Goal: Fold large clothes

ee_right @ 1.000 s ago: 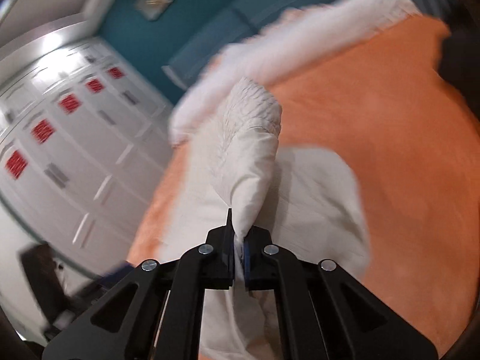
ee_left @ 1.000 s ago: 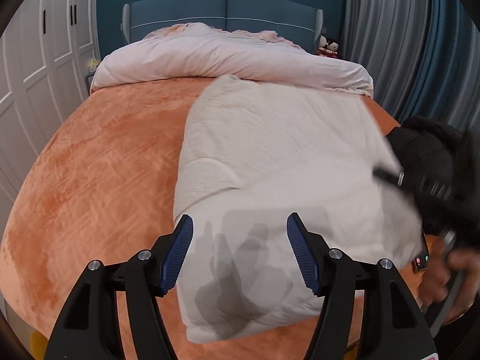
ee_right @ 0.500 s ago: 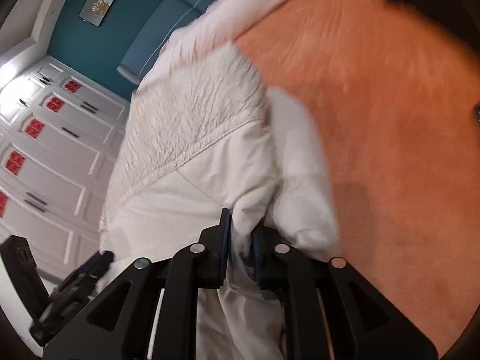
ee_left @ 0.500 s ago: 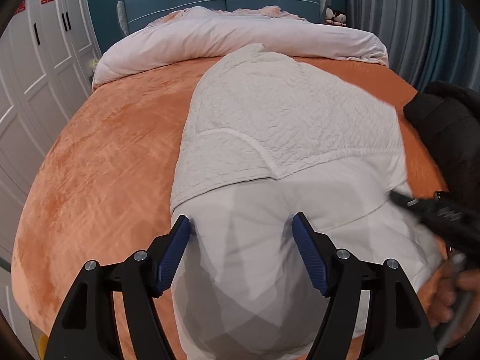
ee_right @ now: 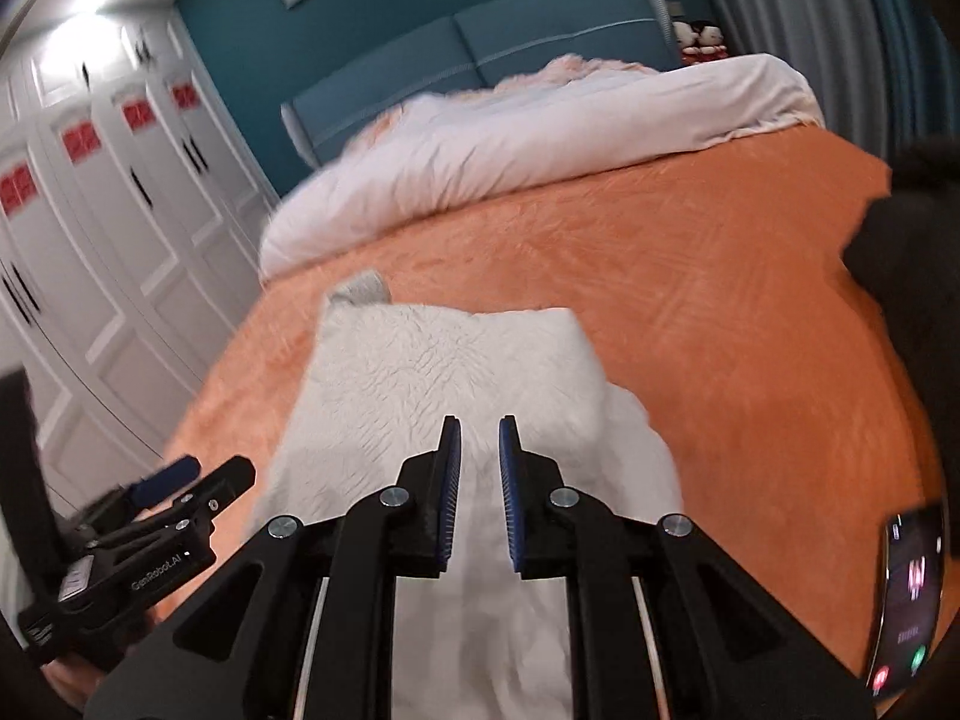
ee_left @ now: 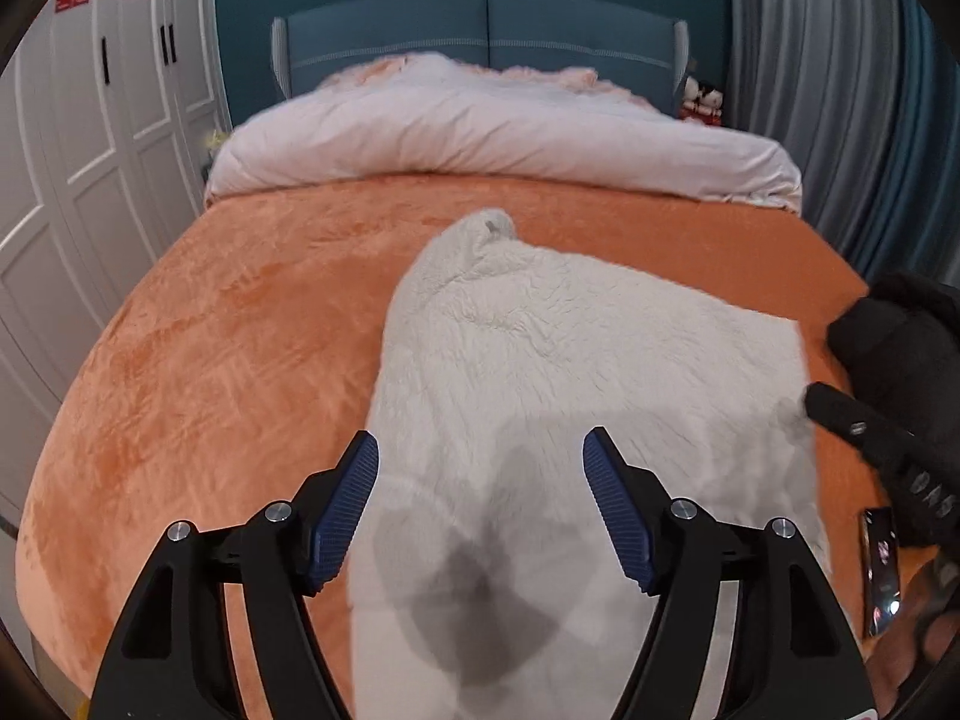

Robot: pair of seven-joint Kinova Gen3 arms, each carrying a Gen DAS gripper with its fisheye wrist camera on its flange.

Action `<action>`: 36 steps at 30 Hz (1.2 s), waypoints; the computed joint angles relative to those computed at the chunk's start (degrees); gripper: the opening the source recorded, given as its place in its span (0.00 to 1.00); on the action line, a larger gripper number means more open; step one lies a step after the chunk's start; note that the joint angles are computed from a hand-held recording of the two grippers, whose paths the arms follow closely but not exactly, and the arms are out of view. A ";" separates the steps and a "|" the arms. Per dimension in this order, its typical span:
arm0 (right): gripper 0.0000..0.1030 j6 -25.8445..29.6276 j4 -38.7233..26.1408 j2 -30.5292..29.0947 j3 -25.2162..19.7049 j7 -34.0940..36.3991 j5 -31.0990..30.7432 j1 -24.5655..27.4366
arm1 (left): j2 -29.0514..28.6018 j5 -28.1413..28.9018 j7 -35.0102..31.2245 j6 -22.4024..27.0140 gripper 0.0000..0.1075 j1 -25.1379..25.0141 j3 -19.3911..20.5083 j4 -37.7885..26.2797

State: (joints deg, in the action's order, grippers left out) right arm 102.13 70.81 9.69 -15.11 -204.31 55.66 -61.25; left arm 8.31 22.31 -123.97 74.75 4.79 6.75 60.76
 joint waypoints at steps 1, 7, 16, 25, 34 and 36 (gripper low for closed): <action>0.13 -1.16 -0.21 0.58 1.11 1.61 -1.33 1.01 | 0.89 -2.02 1.45 -0.71 0.64 1.28 0.24 -0.18; 0.11 -10.56 8.51 0.27 0.64 -3.01 -7.01 6.84 | 1.71 -6.92 3.74 -8.85 0.72 4.75 0.90 6.04; 0.10 -15.34 16.66 0.33 -0.16 -13.88 -3.27 5.66 | 0.12 -4.90 2.77 -17.28 0.77 4.39 1.16 14.13; 0.09 -14.06 16.13 3.41 1.45 -15.42 -1.75 3.60 | -1.19 -5.17 2.19 -24.91 0.79 5.22 1.52 19.90; 0.08 -13.99 16.72 4.78 2.50 -17.21 -0.71 2.41 | -2.29 -4.78 1.19 -30.67 0.80 5.60 1.68 24.28; 0.08 -13.98 16.82 4.90 2.62 -17.36 -0.58 2.35 | -2.50 -5.00 1.32 -31.75 0.80 5.83 1.74 25.07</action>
